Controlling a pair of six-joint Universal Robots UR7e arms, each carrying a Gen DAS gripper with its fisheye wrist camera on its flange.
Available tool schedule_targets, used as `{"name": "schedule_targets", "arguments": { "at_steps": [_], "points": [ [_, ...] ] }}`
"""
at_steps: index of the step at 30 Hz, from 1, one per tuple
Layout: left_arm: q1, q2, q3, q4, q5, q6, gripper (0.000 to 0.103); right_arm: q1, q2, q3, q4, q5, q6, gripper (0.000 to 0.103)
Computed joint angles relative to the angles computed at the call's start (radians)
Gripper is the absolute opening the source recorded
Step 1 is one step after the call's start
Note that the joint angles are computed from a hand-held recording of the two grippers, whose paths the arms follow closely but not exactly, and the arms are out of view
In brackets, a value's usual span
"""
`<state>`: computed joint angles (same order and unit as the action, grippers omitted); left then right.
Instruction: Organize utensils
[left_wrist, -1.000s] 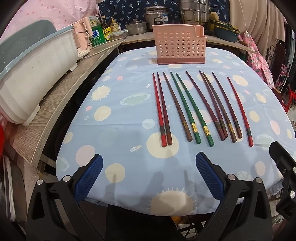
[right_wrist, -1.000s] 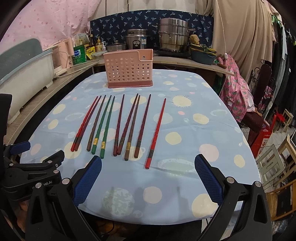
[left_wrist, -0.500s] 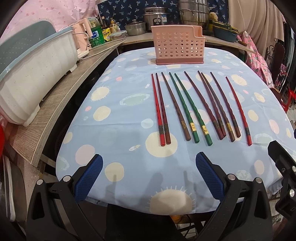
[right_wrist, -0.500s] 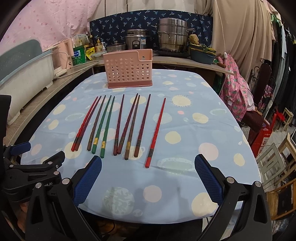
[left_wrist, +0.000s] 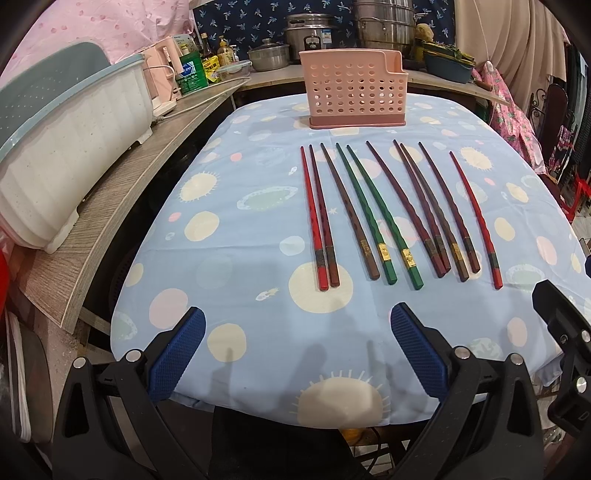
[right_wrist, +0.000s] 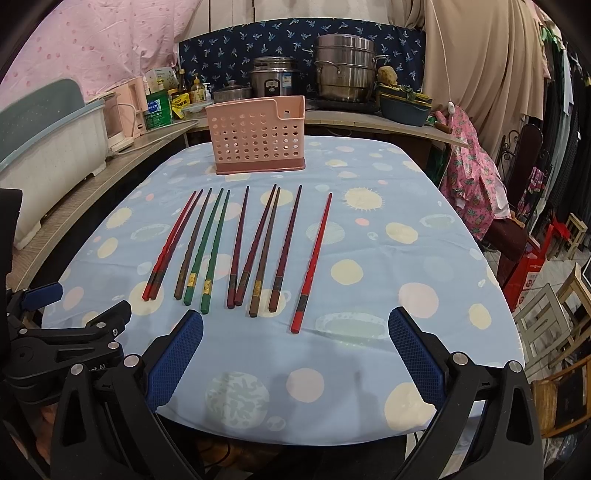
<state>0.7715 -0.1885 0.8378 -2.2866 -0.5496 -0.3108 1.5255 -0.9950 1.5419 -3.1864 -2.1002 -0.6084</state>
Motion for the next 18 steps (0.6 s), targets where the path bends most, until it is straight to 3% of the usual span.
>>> {"name": "schedule_targets", "arguments": {
  "at_steps": [18],
  "points": [
    [0.000,0.003,-0.004,-0.002,0.003,0.003,0.096,0.001,0.000,0.002,0.003,-0.001,0.007,0.096]
  ]
}}
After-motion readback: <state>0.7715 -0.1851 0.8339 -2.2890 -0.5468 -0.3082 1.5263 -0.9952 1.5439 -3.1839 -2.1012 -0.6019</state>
